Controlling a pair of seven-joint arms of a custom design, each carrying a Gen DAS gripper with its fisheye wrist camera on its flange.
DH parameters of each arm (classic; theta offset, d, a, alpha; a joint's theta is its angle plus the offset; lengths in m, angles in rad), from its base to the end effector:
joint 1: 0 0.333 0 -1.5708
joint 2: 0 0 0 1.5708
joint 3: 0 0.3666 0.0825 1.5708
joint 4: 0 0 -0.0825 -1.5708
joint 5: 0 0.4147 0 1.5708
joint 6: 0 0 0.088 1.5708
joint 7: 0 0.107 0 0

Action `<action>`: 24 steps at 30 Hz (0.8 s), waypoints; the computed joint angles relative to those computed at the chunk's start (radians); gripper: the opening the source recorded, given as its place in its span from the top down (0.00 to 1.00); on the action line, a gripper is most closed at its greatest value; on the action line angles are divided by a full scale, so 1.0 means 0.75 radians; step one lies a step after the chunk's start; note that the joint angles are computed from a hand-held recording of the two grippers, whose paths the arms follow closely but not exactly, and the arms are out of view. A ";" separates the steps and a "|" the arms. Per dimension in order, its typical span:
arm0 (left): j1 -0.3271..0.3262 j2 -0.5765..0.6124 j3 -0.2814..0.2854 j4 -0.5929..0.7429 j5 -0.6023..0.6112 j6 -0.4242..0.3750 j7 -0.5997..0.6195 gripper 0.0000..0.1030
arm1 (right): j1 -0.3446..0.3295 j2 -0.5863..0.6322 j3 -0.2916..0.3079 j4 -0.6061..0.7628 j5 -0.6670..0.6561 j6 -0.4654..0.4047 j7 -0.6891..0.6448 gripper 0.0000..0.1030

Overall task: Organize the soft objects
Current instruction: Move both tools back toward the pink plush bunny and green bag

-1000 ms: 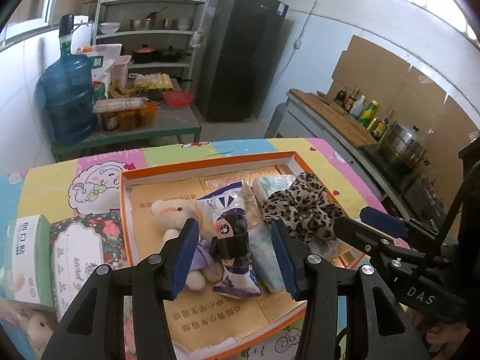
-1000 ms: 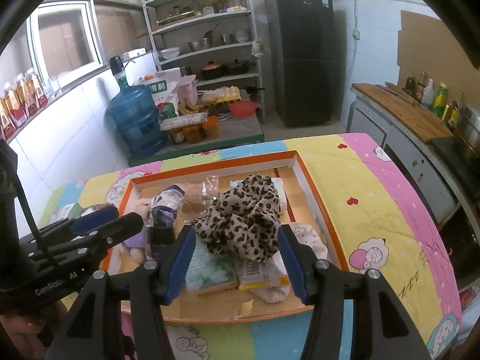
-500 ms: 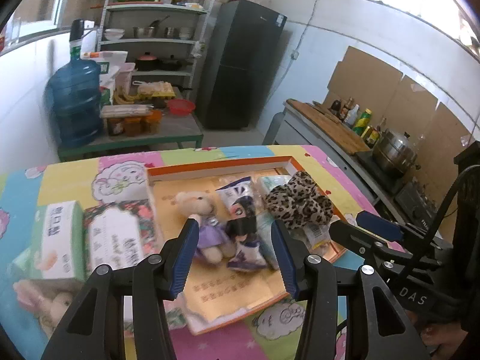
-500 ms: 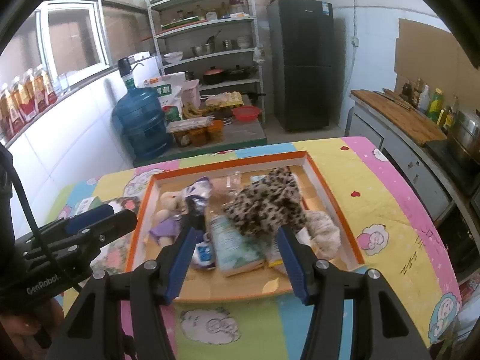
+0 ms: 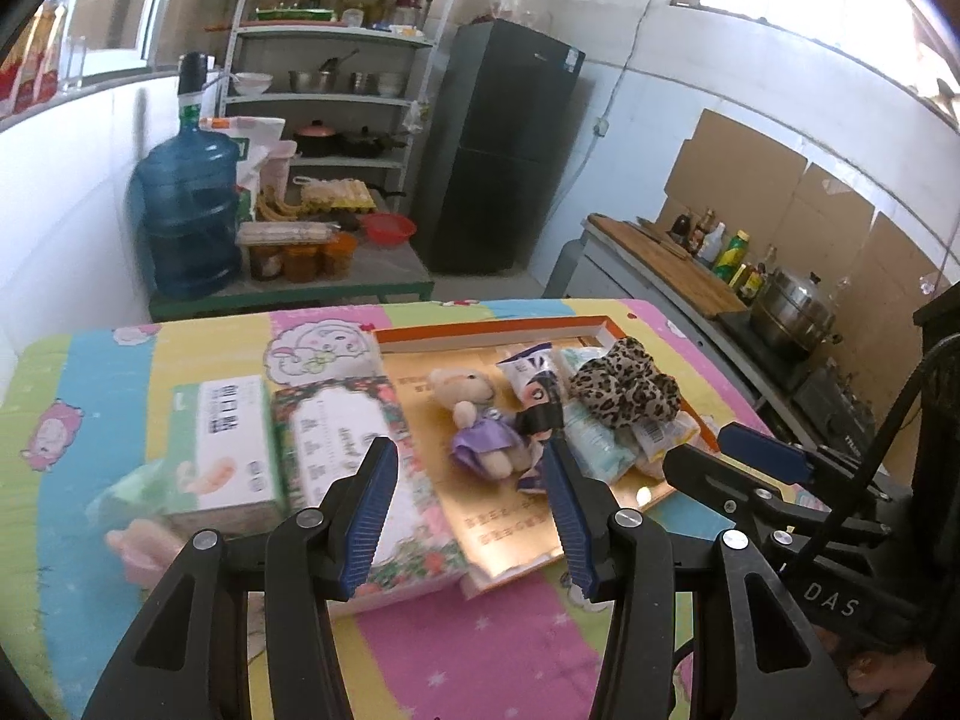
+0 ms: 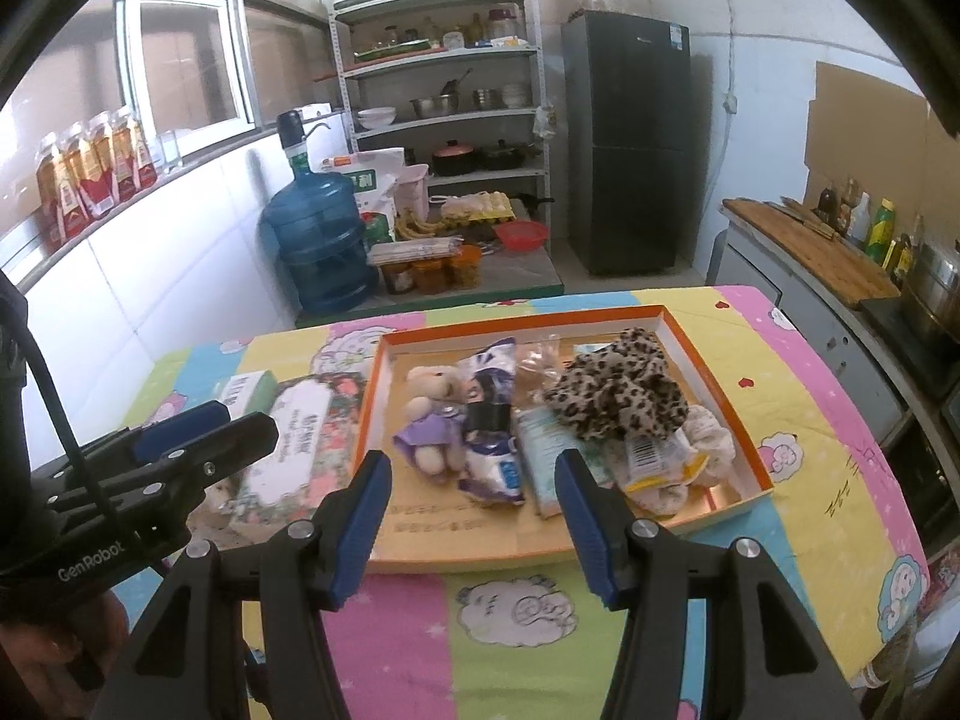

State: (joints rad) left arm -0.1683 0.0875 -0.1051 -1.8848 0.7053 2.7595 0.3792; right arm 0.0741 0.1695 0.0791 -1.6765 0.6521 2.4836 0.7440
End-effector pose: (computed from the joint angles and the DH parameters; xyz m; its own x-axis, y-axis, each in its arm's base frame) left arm 0.6309 -0.2024 0.5831 0.2376 -0.9371 0.2558 -0.5796 -0.3481 -0.7369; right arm 0.6916 0.0996 0.6130 0.5768 -0.8125 -0.0841 -0.5901 -0.3432 -0.7308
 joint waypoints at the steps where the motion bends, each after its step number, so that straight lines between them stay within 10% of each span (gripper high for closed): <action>1: 0.001 -0.017 0.002 -0.016 0.004 -0.002 0.000 0.50 | 0.001 -0.011 0.002 -0.014 0.003 0.004 -0.003 0.45; 24: 0.276 -0.408 -0.182 -0.426 -0.039 0.033 0.021 0.50 | 0.203 -0.284 -0.053 -0.332 0.073 0.115 -0.058 0.45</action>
State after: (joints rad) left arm 0.0391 -0.2188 -0.2413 -2.2042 0.6761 2.7845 0.3952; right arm 0.2262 -0.0432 0.0396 -1.9255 0.7066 2.5697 0.7008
